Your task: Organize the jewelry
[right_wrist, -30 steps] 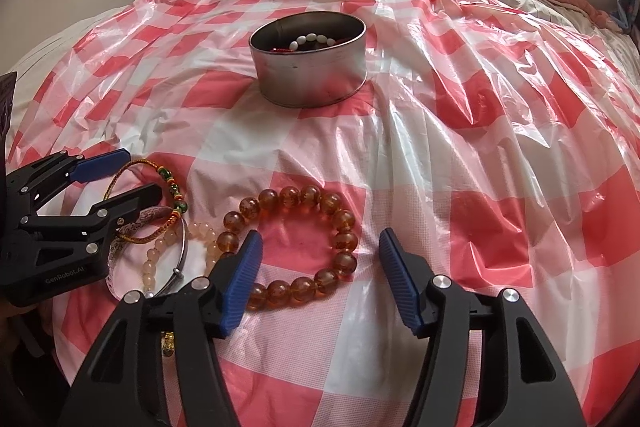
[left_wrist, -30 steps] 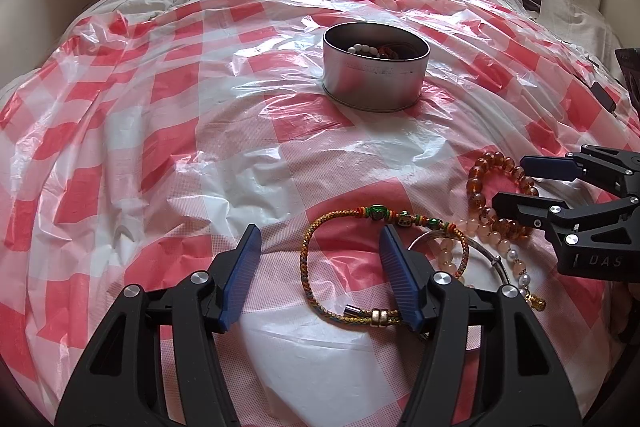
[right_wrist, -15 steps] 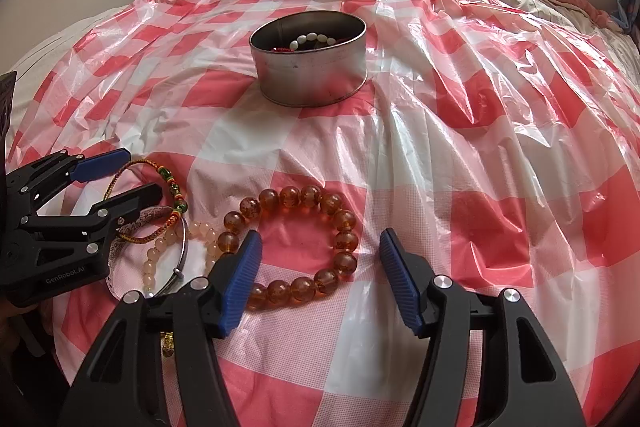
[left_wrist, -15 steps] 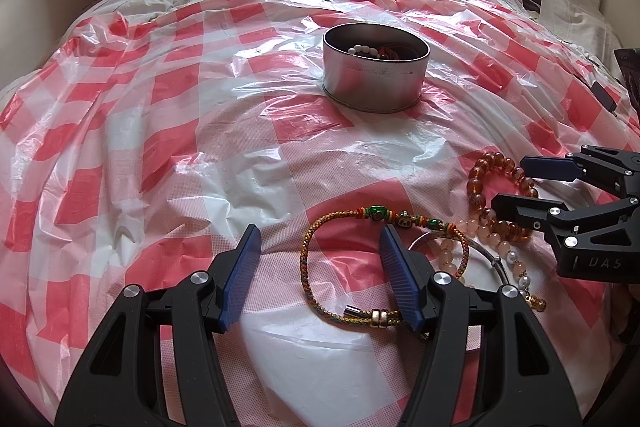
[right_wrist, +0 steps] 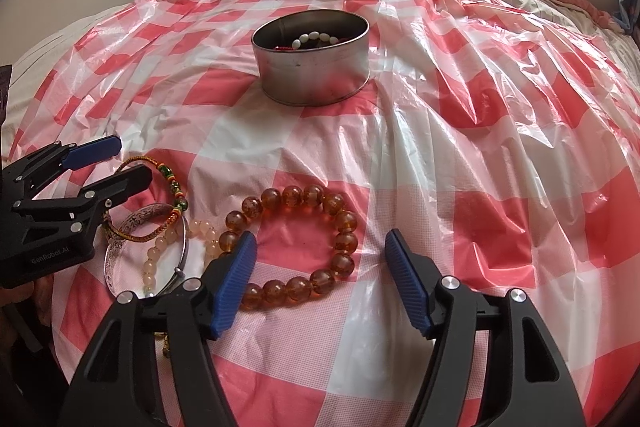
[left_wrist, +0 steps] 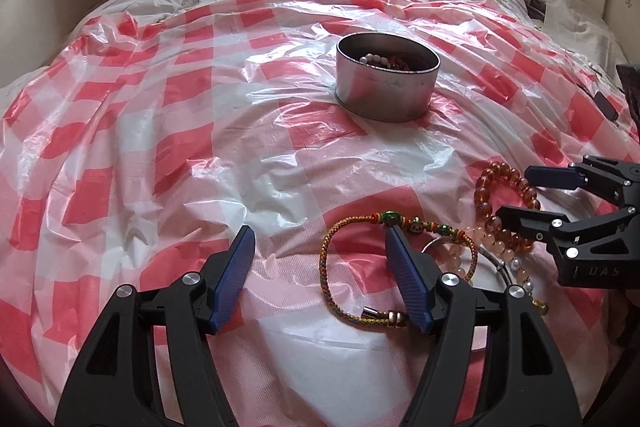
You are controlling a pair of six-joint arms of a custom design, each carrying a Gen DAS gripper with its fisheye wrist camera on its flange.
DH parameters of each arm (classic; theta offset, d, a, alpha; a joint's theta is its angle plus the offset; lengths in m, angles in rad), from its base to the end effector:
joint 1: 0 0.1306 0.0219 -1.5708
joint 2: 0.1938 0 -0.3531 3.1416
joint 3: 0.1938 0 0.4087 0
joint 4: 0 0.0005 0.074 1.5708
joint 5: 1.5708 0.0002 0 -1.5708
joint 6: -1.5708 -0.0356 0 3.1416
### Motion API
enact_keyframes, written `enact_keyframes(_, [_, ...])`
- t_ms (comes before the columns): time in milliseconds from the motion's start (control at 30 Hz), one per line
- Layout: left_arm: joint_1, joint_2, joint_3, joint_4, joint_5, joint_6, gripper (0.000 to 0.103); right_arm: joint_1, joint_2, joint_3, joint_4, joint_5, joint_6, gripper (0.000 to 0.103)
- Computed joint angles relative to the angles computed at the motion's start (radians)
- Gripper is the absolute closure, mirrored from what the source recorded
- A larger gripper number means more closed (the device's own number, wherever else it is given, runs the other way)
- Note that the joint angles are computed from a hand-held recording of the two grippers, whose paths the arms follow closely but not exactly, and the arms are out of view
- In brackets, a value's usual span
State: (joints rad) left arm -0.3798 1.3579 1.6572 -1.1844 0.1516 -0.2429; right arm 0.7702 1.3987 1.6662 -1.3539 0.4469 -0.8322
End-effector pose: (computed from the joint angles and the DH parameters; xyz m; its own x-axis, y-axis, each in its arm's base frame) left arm 0.4387 -0.1814 0.5195 -0.5882 0.4908 -0.6427 0.6148 0.7877 0.0388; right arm 0.3505 0.3179 0.4977 -0.7851 0.1674 -0.5963 0.1442 0.9857 0.0868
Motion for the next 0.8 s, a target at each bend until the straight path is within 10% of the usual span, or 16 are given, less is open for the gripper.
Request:
enact_keyframes(200, [0.002,0.003,0.007,-0.026,-0.004,-0.006,0.098,-0.001,0.0,-0.003,0.008,-0.009,0.004,0.036])
enact_keyframes(800, [-0.004,-0.005,0.003,-0.018,-0.007,-0.007,0.099,-0.003,-0.002,-0.005,0.011,-0.012,0.006,0.035])
